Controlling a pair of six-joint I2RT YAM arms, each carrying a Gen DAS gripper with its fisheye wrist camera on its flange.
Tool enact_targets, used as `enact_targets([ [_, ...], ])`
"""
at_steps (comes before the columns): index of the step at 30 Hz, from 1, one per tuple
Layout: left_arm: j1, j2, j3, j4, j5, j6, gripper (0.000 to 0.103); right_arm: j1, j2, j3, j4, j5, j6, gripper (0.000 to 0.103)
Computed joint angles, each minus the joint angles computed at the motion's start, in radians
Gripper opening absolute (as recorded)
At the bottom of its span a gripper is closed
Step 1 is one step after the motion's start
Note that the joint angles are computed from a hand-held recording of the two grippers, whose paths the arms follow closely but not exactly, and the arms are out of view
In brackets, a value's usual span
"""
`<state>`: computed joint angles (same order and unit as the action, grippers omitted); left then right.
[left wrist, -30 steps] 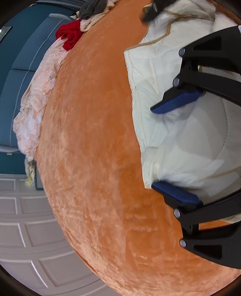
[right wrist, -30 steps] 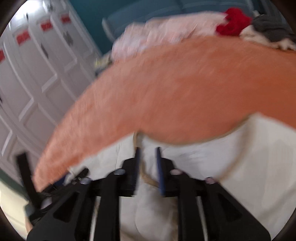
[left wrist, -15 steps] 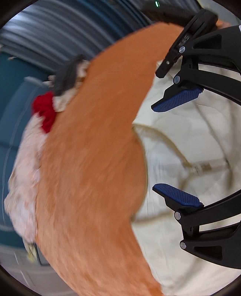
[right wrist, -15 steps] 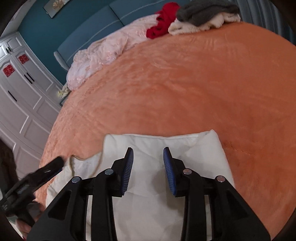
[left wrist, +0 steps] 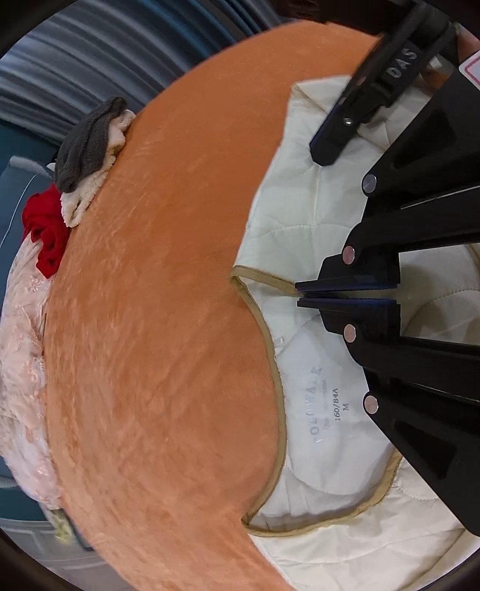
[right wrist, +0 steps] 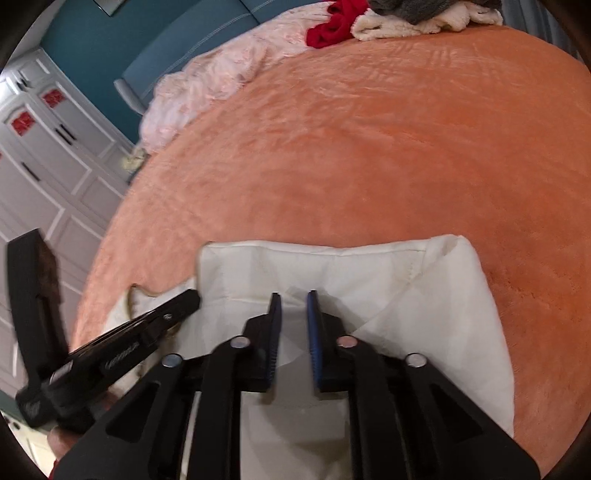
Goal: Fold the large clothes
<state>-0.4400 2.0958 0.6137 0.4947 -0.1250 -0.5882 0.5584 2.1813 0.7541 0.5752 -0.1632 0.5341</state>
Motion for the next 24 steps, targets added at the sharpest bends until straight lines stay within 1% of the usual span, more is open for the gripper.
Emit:
enact_targets([
  [2,-0.035,0.029,0.013,0.009,-0.057,-0.01,0.002,0.01,0.019,0.013,-0.009,0.032,-0.007,0.0],
  [6,-0.03,0.055,0.0,0.061,-0.07,-0.019,0.006,0.024,0.053,0.028,0.005,0.073,-0.014,0.0],
  [7,-0.032,0.056,0.004,0.054,-0.079,-0.024,0.009,0.027,0.054,0.034,-0.006,0.081,-0.017,0.0],
  [9,-0.039,0.041,0.001,0.047,-0.1,-0.03,0.012,0.031,0.046,0.035,-0.018,0.091,-0.022,0.0],
  [10,-0.042,0.011,-0.025,0.05,-0.111,-0.05,0.012,0.033,0.033,0.025,-0.019,0.097,-0.024,0.0],
  [11,-0.047,-0.02,-0.048,0.042,-0.13,-0.074,0.012,0.045,-0.002,0.013,-0.043,0.129,-0.03,0.0],
  [12,-0.049,-0.075,-0.106,0.062,-0.148,-0.1,0.012,0.065,-0.036,0.0,-0.062,0.176,-0.036,0.004],
  [13,-0.043,-0.138,-0.18,0.104,-0.147,-0.099,0.012,0.102,-0.093,-0.036,-0.059,0.245,-0.055,0.006],
  [14,-0.033,-0.184,-0.23,0.119,-0.144,-0.086,0.012,0.135,-0.137,-0.061,-0.048,0.278,-0.078,0.006],
  [15,-0.018,-0.252,-0.285,0.105,-0.152,-0.06,0.012,0.176,-0.184,-0.072,-0.063,0.294,-0.104,0.006],
  [17,0.028,-0.336,-0.345,0.056,-0.15,0.018,0.012,0.245,-0.214,-0.025,-0.149,0.276,-0.137,0.01],
  [19,0.085,-0.359,-0.368,0.016,-0.13,0.099,0.013,0.3,-0.182,0.056,-0.236,0.254,-0.153,0.013],
  [21,0.116,-0.321,-0.381,0.04,-0.148,0.164,0.013,0.349,-0.106,0.145,-0.279,0.235,-0.157,0.013],
  [23,0.153,-0.219,-0.369,0.097,-0.102,0.211,0.013,0.378,-0.009,0.237,-0.333,0.233,-0.164,0.013],
  [24,0.16,-0.169,-0.37,0.144,-0.091,0.218,0.011,0.386,0.03,0.263,-0.343,0.231,-0.163,0.012],
])
